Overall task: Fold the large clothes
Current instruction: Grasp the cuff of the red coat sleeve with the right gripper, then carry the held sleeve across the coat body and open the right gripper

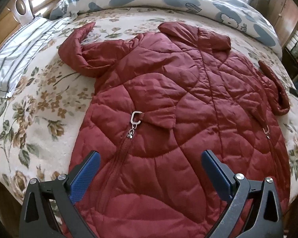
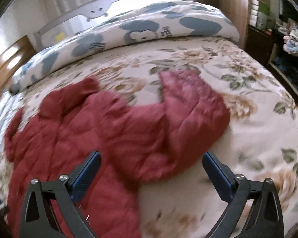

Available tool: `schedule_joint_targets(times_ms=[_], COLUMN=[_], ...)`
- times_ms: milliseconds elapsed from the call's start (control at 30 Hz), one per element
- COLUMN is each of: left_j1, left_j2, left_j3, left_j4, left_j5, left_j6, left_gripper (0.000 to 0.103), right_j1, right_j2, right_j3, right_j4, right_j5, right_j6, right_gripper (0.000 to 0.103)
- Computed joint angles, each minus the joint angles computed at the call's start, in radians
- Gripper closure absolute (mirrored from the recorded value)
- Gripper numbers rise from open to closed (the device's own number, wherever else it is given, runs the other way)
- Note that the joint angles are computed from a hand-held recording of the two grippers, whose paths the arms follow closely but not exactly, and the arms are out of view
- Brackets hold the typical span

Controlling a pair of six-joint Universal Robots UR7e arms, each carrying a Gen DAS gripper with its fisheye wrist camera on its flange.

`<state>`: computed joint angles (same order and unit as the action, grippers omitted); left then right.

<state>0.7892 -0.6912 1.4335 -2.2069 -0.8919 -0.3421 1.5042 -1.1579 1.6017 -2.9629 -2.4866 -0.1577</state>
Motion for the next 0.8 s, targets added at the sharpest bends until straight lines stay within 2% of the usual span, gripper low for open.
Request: schedule_joint_targets(times_ms=[267, 400, 467, 533, 567, 600, 633, 667, 800], left_j1=[0.029, 0.038, 0.041, 0.044, 0.046, 0.047, 0.048, 0.049, 0.048], left_j2=[0.071, 0.098, 0.107, 0.115, 0.120, 0.121, 0.124, 0.126, 0.122], left_j3=[-0.096, -0.126, -0.134, -0.141, -0.146, -0.147, -0.150, -0.152, -0.143], left_j4=[0.047, 0.068, 0.075, 0.084, 0.086, 0.090, 0.091, 0.091, 0.075], left_j5=[0.001, 0.004, 0.008, 0.001, 0.000, -0.002, -0.003, -0.008, -0.019], left_j6=[-0.004, -0.004, -0.001, -0.003, -0.002, -0.003, -0.003, -0.003, 0.009], left_gripper=[0.001, 0.001, 0.001, 0.001, 0.001, 0.001, 0.001, 0.001, 0.001], right_j1=[-0.106, -0.137, -0.146, -0.154, -0.155, -0.153, -0.151, -0.145, -0.121], right_j2=[0.125, 0.208, 0.230, 0.233, 0.230, 0.226, 0.222, 0.216, 0.173], right_j3=[-0.260, -0.374, -0.408, -0.423, -0.422, -0.416, -0.411, -0.402, -0.339], right_j4=[0.157, 0.190, 0.197, 0.213, 0.212, 0.202, 0.197, 0.188, 0.141], right_j5=[0.005, -0.052, -0.080, -0.075, -0.069, -0.062, -0.051, -0.046, 0.018], right_j6=[0.053, 0.020, 0.020, 0.032, 0.029, 0.019, 0.012, 0.001, -0.017], right_gripper=[0.012, 0.013, 0.025, 0.032, 0.047, 0.054, 0.074, 0.085, 0.089])
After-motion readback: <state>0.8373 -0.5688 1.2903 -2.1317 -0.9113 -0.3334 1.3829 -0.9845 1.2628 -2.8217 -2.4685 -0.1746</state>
